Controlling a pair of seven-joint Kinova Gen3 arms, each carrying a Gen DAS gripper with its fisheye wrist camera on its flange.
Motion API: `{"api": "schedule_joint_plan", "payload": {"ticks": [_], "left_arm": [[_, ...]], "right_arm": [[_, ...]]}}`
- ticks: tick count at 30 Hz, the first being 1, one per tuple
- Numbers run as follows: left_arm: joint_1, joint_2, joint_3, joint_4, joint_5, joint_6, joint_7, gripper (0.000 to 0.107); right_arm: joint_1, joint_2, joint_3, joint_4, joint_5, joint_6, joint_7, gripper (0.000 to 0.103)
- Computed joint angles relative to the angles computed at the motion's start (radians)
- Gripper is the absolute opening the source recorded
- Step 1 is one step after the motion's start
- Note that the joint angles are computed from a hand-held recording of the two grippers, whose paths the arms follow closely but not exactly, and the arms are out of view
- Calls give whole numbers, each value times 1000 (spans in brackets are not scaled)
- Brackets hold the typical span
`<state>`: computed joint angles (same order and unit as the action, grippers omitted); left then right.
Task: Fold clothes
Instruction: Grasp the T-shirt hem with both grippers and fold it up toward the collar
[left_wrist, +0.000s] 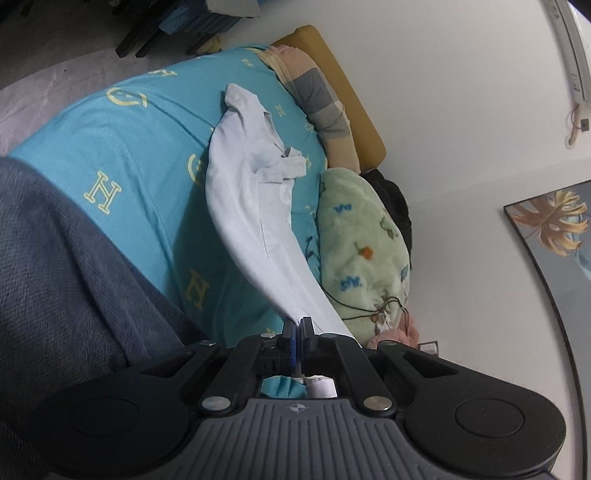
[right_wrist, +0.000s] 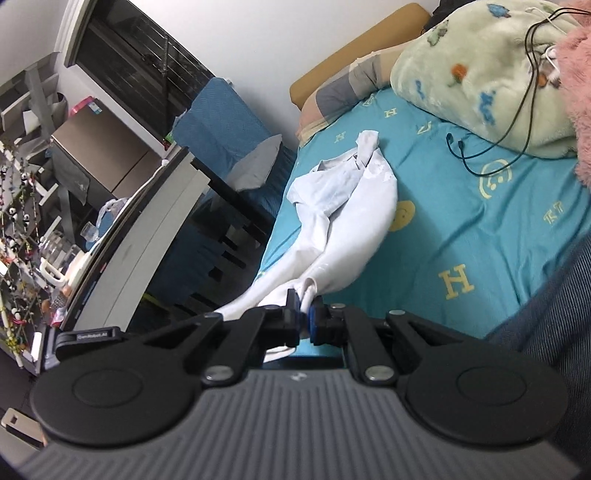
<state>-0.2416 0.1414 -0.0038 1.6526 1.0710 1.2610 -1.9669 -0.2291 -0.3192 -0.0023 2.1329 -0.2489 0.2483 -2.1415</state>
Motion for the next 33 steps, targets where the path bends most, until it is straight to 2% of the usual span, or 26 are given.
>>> {"api": "schedule_joint_plan", "payload": {"ticks": [3, 6, 9, 13, 18, 21, 24, 29, 33], "left_arm": [[58, 58, -9, -110, -44, -27, 63, 2], [73, 132, 79, -249, -136, -123, 159, 2], [144, 226, 95, -386, -218, -206, 229, 2], [211, 340, 131, -525, -326, -315, 260, 2], [301, 480, 132, -689, -498, -395, 318, 2], [346, 555, 131, -759, -592, -457, 327, 2], [381, 629, 128, -818, -678, -514, 340, 2], [433, 768, 114, -964, -823, -502, 368, 3], [440, 840, 123, -1052, -875, -432, 361, 5]], "right_arm": [[-21, 74, 52, -79, 6, 18, 52, 8], [-36, 183, 108, -177, -34, 29, 147, 8], [-3, 309, 122, -283, -88, 33, 228, 8], [78, 474, 95, -436, -109, 69, 269, 8], [191, 662, 17, -618, -86, 114, 299, 8], [217, 763, -13, -699, -31, 97, 301, 8], [232, 853, -40, -745, 22, 36, 318, 8], [259, 991, -76, -824, 60, 6, 329, 10], [270, 1043, -88, -831, 73, -10, 321, 12]]}}
